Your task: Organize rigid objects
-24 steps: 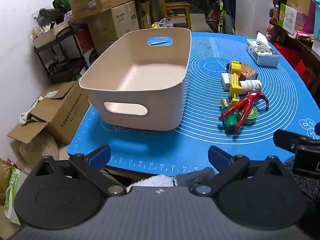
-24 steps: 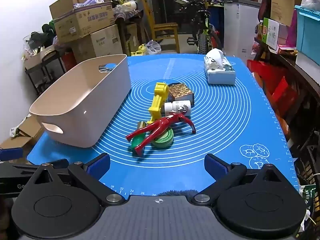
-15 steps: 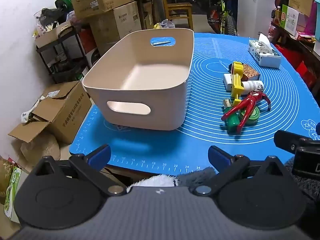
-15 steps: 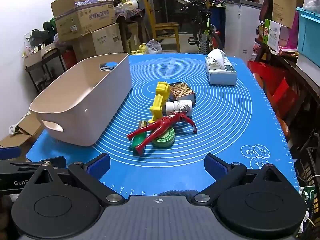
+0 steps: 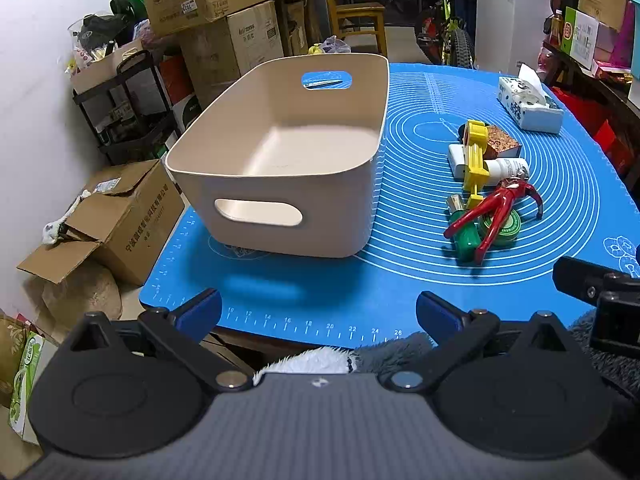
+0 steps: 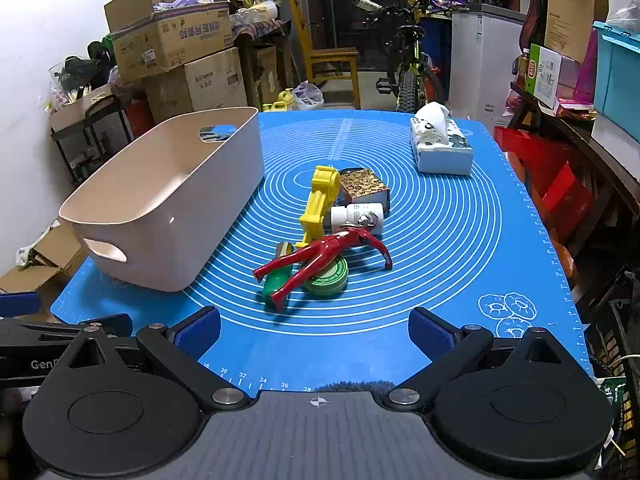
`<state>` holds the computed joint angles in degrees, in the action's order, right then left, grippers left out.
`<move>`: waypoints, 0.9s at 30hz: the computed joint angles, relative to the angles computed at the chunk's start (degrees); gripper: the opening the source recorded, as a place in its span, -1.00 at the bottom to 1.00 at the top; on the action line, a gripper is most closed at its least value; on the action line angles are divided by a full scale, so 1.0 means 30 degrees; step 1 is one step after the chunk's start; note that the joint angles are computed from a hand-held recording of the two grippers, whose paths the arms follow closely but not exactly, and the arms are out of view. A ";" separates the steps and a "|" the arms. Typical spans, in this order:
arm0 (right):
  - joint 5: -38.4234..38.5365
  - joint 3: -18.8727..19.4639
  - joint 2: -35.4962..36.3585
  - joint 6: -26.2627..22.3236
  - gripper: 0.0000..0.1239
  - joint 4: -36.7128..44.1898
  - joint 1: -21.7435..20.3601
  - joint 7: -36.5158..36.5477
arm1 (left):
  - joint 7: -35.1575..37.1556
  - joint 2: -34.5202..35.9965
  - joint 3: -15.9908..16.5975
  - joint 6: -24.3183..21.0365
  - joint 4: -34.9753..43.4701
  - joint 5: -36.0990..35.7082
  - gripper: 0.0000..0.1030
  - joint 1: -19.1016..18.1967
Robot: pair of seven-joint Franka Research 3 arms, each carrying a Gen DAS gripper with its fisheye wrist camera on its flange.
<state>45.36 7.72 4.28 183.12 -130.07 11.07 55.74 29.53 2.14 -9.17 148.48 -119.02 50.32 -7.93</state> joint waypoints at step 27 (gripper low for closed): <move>-0.0168 -0.0186 -0.0037 -0.0245 0.62 -0.0009 0.0153 0.0230 | 0.0102 0.0005 -0.0045 -0.0286 0.0017 0.0071 0.99 -0.0093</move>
